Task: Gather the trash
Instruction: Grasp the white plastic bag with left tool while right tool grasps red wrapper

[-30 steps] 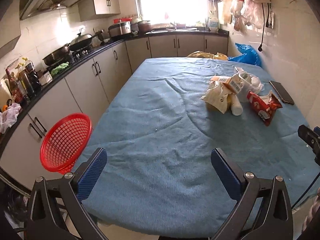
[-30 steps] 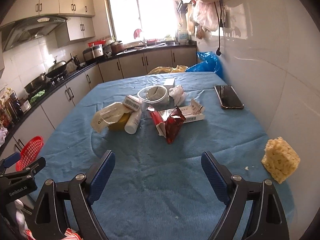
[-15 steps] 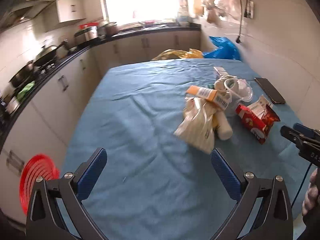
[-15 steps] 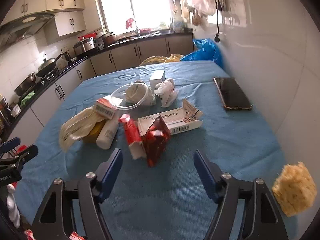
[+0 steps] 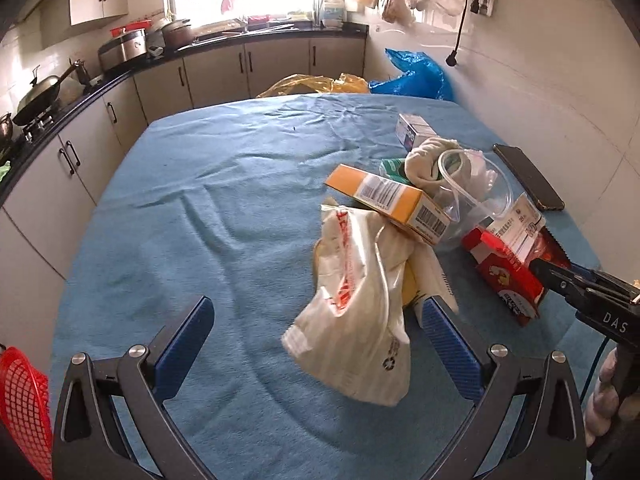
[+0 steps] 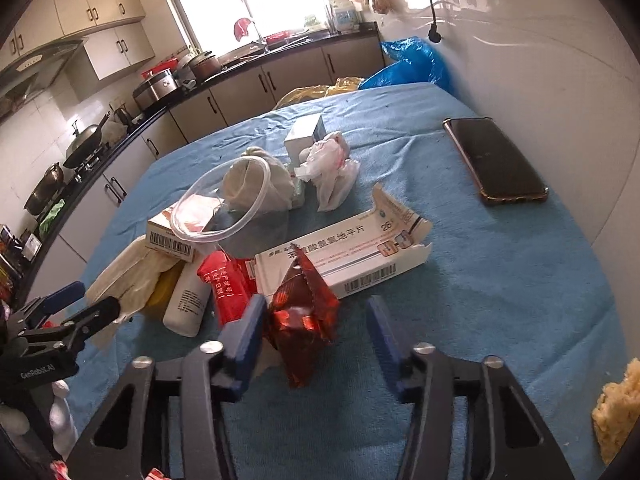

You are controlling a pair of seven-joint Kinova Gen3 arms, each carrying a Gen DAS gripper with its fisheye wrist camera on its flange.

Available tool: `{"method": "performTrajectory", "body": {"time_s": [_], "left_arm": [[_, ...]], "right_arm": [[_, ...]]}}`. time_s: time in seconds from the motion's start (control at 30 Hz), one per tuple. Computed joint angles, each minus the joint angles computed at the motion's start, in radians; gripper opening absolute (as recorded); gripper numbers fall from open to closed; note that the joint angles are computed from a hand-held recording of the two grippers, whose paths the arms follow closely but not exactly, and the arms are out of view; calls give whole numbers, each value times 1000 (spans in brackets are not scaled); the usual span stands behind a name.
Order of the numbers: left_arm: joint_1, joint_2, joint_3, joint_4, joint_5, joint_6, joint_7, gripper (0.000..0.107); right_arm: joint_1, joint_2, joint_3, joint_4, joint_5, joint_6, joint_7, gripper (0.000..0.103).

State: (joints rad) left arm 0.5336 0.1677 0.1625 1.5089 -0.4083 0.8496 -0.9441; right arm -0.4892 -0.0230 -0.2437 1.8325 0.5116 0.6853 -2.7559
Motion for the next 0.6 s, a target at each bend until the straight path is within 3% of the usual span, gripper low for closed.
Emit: {"method": "performTrajectory", "body": {"time_s": [0.03,0.1,0.13,0.17,0.37,0.6], "left_arm": [[2,-1,0,5,-4,-12,7,100],[0,-2,3,7,8,-19,4,78],[-5,0,5,2,28,-9,-7,51],[-21,3,13,-4,57,0,-26,39],[-22,-59,7,62,76,-39,29,35],[-35,-196,66,154,-27,-30,176,35]], "right_arm": [[0,-1,0,2,2,-3,-2,40],[-1,-6,-4,10,17,-7,-20,38],[-1,-10,-5,15,21,-12,-27,38],[0,-16,-6,21,22,-18,-34,37],[15,-63,-39,53,47,-16,-99,35],[54,-144,-106,75,60,7,-150,35]]}}
